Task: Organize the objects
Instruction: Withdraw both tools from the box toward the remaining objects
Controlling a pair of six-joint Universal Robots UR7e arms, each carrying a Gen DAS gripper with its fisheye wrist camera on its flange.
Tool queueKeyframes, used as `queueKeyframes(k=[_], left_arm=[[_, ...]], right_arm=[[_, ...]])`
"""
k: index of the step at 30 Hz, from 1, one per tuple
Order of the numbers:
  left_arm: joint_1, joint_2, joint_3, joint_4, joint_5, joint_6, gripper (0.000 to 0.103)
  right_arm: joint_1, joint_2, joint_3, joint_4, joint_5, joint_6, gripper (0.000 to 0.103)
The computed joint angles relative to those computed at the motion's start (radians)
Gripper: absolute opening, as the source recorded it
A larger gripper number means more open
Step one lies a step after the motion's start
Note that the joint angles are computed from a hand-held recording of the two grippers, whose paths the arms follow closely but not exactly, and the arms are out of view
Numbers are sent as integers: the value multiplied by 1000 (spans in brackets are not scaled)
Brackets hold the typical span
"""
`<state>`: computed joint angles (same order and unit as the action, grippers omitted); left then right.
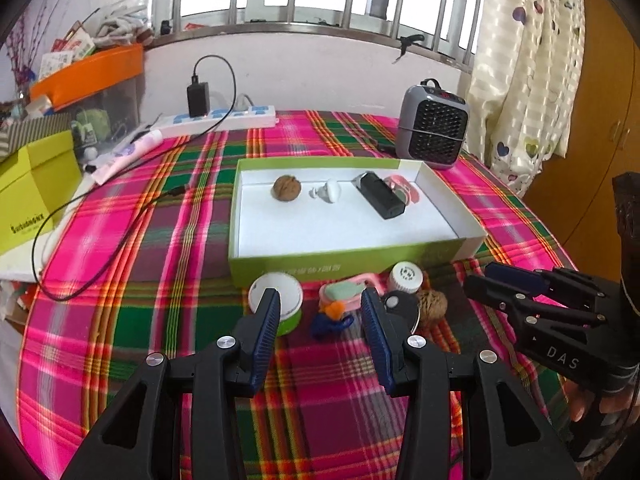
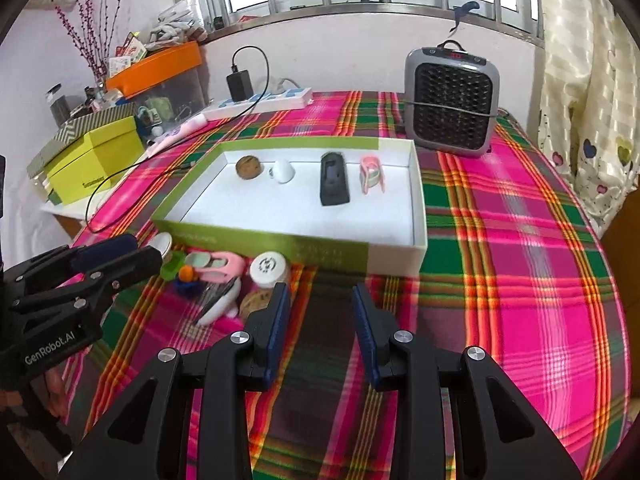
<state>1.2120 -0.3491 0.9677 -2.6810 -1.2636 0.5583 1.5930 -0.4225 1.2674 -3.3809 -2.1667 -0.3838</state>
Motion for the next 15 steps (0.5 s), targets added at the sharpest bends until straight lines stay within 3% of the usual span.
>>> queueKeyframes(k=[14, 15], left_arm=[[39, -11, -1, 24, -12, -22, 45], [41, -10, -3, 26, -9, -23, 45]], right_arm=[[-1, 8, 7, 35, 48, -34, 34], [-1, 8, 7, 39, 49, -33, 37]])
